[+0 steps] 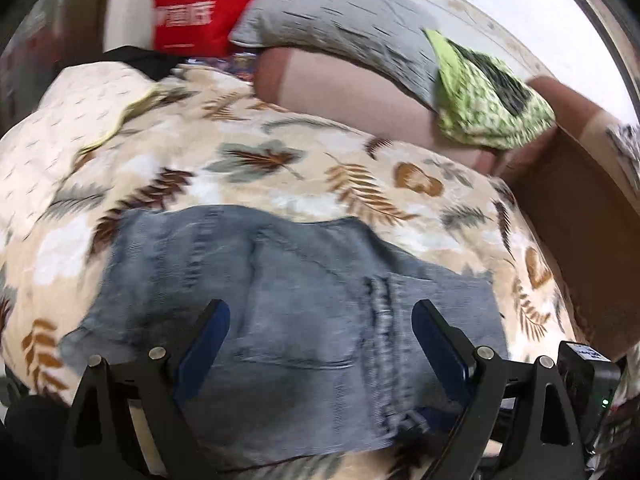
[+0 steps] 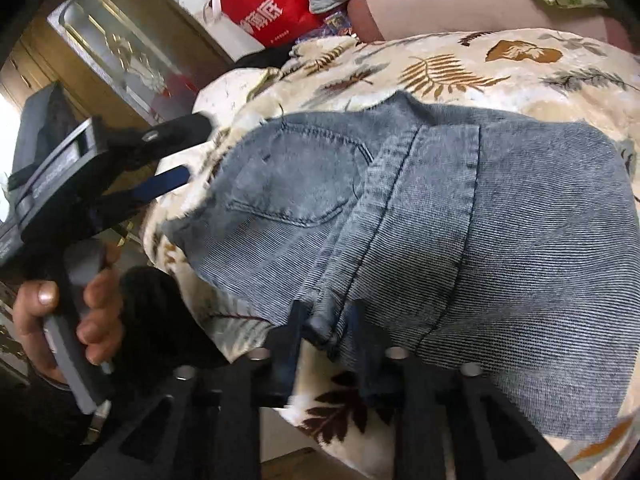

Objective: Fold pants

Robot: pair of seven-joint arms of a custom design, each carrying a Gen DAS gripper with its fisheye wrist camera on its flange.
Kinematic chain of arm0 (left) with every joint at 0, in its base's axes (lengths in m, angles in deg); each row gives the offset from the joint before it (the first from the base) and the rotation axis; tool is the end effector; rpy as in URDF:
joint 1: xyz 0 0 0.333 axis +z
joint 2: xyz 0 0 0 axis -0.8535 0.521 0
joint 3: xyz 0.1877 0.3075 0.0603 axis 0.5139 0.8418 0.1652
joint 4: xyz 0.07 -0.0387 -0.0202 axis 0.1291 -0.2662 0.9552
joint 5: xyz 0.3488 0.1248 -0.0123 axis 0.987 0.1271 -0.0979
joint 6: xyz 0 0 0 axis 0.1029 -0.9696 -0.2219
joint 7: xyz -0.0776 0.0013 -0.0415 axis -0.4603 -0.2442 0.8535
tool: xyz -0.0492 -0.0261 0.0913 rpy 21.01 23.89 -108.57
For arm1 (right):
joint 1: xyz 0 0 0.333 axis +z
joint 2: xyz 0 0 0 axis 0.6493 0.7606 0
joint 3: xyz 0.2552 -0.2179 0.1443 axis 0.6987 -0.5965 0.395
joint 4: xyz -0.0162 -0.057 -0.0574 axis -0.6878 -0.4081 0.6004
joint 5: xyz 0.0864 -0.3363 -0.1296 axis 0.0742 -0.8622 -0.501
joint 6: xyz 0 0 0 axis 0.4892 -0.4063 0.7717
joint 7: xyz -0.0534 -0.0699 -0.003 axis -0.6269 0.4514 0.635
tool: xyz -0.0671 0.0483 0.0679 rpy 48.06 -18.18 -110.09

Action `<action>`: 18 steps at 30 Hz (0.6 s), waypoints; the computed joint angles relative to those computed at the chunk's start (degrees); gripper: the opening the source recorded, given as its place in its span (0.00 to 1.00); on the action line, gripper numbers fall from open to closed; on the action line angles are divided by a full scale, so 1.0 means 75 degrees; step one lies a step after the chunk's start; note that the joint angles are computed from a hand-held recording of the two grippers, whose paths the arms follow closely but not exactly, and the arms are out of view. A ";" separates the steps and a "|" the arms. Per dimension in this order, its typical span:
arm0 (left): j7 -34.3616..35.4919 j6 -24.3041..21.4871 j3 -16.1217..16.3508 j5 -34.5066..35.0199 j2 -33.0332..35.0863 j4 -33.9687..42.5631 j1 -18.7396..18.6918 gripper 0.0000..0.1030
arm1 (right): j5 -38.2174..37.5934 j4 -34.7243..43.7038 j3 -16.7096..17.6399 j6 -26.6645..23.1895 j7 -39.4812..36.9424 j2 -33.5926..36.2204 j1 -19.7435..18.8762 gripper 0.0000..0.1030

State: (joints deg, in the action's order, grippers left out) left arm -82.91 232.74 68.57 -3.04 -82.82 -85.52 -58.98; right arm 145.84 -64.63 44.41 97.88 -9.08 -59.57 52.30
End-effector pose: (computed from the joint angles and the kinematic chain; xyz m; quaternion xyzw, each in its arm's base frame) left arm 0.4450 -0.1415 0.4219 -0.7551 0.5418 -0.3119 0.1972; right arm 0.4908 0.1388 0.3535 -0.7955 0.4650 0.1190 0.3698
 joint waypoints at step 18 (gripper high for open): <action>0.4228 -0.1740 -0.0225 -0.3042 0.1636 0.0675 -0.1590 0.90 | 0.0291 0.2737 -0.0626 -0.2371 0.3044 0.1753 -0.1750 0.63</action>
State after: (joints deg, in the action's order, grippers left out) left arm -51.21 219.69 66.88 -25.85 -70.55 -80.46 -70.90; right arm 148.02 -44.10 39.72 80.10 13.76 -46.42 39.18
